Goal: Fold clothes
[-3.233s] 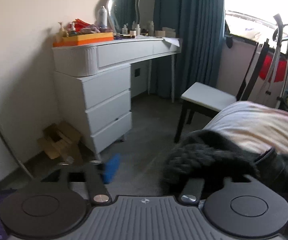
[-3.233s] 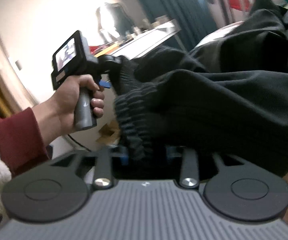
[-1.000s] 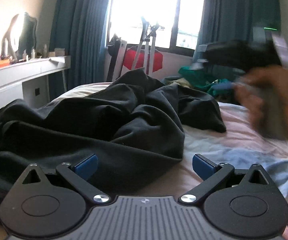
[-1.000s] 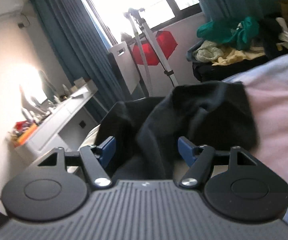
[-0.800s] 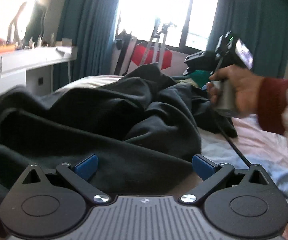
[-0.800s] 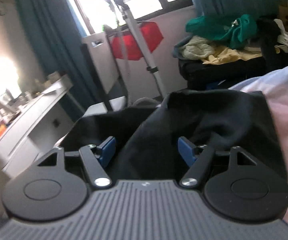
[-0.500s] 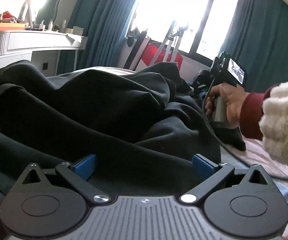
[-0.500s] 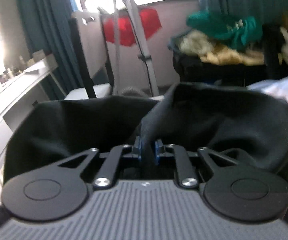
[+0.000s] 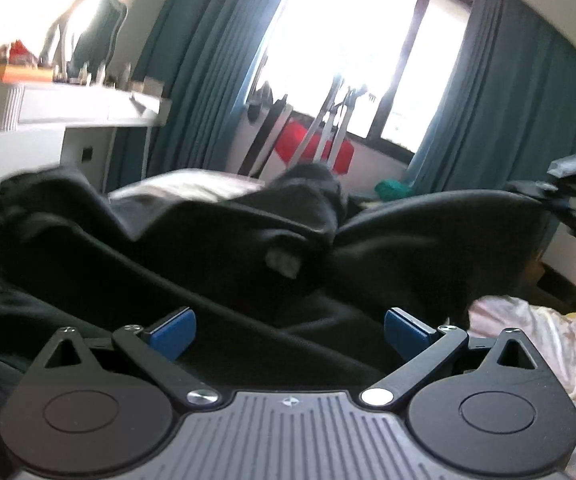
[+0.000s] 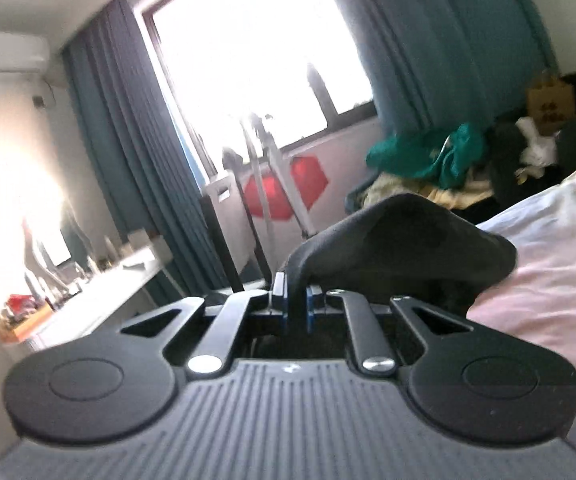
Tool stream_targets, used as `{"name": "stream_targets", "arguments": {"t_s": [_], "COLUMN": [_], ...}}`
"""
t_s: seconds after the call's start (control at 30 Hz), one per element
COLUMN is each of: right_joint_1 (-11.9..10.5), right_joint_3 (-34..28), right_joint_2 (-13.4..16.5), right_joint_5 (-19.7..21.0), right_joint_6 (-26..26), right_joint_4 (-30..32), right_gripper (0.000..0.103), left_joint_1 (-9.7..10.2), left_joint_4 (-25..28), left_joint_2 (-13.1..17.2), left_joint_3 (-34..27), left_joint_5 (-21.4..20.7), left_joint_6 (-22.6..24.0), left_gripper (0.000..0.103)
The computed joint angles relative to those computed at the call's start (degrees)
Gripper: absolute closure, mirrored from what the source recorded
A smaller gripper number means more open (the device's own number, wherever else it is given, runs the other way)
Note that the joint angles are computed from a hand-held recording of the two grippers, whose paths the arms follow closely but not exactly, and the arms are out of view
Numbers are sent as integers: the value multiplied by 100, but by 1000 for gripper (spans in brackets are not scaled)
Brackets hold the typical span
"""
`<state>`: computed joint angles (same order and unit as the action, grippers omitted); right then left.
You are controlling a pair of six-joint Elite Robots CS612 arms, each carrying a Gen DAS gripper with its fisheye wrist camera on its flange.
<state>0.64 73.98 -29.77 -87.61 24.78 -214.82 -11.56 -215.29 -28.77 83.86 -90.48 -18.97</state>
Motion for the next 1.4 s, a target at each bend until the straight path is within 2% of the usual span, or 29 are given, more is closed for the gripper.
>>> {"name": "stream_targets", "arguments": {"t_s": [0.07, 0.13, 0.2, 0.27, 0.37, 0.4, 0.47, 0.5, 0.53, 0.57, 0.6, 0.63, 0.7, 0.87, 0.97, 1.13, 1.3, 1.37, 1.4], "right_joint_1": [-54, -151, -259, -388, -585, -619, -690, -721, -740, -758, -771, -779, -790, -836, -866, -920, -963, -1007, -1059], "right_joint_3": [754, 1315, 1779, 2185, 2432, 2466, 2428, 2398, 2389, 2377, 2367, 2370, 2429, 2414, 2120, 1541, 1210, 1293, 1369], "right_joint_2": [-297, -471, -609, -714, -717, -676, -453, -337, -254, -176, -130, -120, -142, -194, -78, 157, 338, 253, 169], "right_joint_5": [12, 215, 557, 985, 1886, 2068, 2445, 2589, 2637, 2659, 2618, 2540, 2311, 1849, 1709, 1303, 636, 524, 646], "right_joint_6": [85, 352, 936, 1485, 2088, 2291, 3153, 3608, 4041, 4463, 4793, 4974, 5112, 5404, 5504, 5059, 4904, 4849, 4915], "right_joint_4": [-535, -805, -657, -496, -42, -72, -677, -1009, -1291, -1555, -1713, -1758, -1723, -889, -453, -771, -1365, -1007, -545], "right_gripper": [91, 91, 91, 91, 90, 90, 88, 81, 67, 59, 43, 31, 25, 25, 26, 27, 27, 28, 28], "left_joint_1": [-12, -20, -12, -44, -114, -132, -167, -182, -192, -193, -190, -189, -186, -158, -119, -69, -5, 16, 22], "left_joint_4": [-154, -261, -317, -377, -338, -312, -213, -155, -103, -60, -18, 9, 70, 294, 503, 718, 802, 833, 838], "left_joint_2": [-116, -232, -341, -430, -541, -564, -599, -613, -622, -623, -628, -631, -627, -578, -530, -466, -454, -451, -450], "left_joint_3": [180, 354, 513, 657, 827, 866, 927, 951, 975, 989, 993, 1000, 994, 892, 781, 652, 614, 595, 590], "left_joint_5": [72, 120, 32, 138, 397, 461, 586, 635, 674, 690, 695, 699, 694, 579, 409, 264, 135, 60, 34], "left_joint_6": [-6, -45, -195, -206, -71, -39, -20, -39, -68, -120, -183, -244, -334, -544, -773, -1050, -1392, -1510, -1543], "left_gripper": [1, 1, 1, 1, 1, 1, 1, 1, 1, 1, 1, 1, 1, 1, 1, 1, 1, 1, 1]}}
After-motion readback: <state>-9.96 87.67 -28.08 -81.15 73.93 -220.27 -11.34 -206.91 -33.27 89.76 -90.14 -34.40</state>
